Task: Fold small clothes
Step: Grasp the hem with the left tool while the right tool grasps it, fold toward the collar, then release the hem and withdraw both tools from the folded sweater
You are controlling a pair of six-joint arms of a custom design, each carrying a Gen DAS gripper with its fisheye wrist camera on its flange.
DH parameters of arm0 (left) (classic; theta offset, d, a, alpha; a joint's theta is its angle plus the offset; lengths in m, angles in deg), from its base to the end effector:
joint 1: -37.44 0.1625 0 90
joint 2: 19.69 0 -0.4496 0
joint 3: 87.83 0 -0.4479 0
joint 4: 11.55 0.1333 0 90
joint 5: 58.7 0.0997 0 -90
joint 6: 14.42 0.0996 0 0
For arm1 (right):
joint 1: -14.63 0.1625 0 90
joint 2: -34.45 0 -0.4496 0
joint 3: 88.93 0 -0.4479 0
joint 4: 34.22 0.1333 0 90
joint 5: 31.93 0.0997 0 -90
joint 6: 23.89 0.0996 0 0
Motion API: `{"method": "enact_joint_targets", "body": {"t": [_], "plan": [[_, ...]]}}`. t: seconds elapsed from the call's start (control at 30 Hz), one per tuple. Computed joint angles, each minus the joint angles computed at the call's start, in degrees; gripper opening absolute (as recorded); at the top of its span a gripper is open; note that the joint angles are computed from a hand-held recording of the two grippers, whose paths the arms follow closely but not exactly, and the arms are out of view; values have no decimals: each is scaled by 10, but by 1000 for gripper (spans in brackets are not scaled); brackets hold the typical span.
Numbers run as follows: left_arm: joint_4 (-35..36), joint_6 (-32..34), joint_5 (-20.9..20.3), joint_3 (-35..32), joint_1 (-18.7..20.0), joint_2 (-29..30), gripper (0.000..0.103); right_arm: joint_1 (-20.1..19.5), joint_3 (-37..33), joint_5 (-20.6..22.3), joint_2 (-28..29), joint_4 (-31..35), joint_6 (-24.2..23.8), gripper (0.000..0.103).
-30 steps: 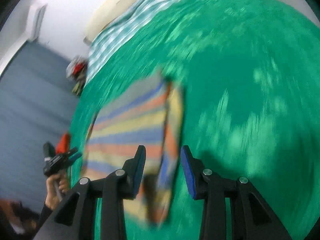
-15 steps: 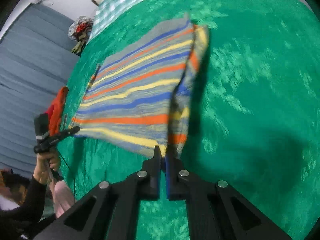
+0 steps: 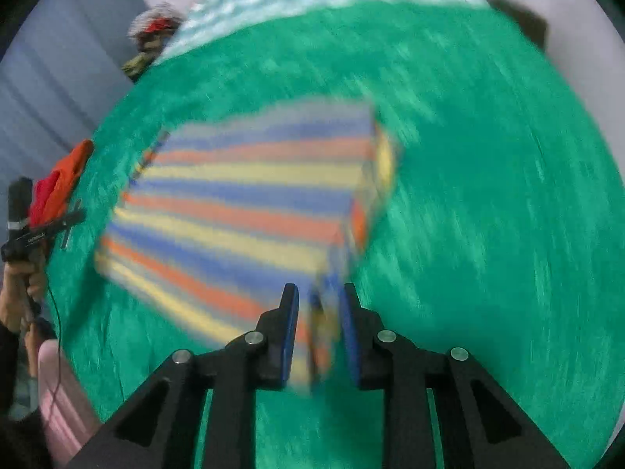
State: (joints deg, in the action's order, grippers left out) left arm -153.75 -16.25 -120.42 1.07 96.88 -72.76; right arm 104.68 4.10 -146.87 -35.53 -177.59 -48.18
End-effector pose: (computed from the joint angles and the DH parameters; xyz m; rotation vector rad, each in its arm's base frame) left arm -0.2278 -0.7407 0.2036 0.5734 2.6322 -0.5610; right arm 0.0919 -0.6976 0.3819 0.3892 -2.5310 0.5585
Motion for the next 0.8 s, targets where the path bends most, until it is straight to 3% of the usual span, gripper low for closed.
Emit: {"method": "enact_joint_targets", "body": {"t": [0.07, 0.17, 0.23, 0.27, 0.3, 0.33, 0.37, 0.4, 0.43, 0.5, 0.6, 0.7, 0.73, 0.8], "plan": [[-1, 32, -24, -57, 4, 61, 72, 5, -41, 31, 40, -11, -31, 25], [29, 25, 1, -139, 15, 136, 69, 11, -114, 45, 119, -21, -51, 25], [31, -20, 54, -189, 30, 174, 58, 5, -165, 26, 165, 3, -27, 25], [19, -54, 47, -200, 44, 176, 35, 1, -178, -2, 181, 1, -8, 24], [3, -110, 16, -200, 62, 166, 19, -11, -177, -10, 185, -13, 2, 20], [0, -146, 0, -200, 71, 159, 18, -21, -167, 6, 175, -23, 9, 10], [0, -167, 8, -194, 74, 149, 26, -30, -153, 21, 162, -42, 24, 6], [-2, -164, 28, -188, 70, 145, 45, -31, -142, 22, 154, -53, 30, 6], [-15, -141, 46, -170, 65, 133, 51, -31, -127, 21, 142, -68, 28, 9], [-46, -100, 43, -116, 51, 98, 52, -23, -94, 15, 116, -88, 5, 10], [-99, -44, -9, -22, 24, 49, 56, -9, -41, 37, 74, -76, -26, 10], [-97, 9, -47, 51, -5, 21, 55, -5, 11, 70, 37, -44, -43, 10], [-79, 19, -39, 69, -12, 18, 51, -8, 30, 71, 26, -35, -48, 10], [-6, -4, 14, 79, -19, 27, 25, -9, 70, 15, 17, -32, -60, 10]]}}
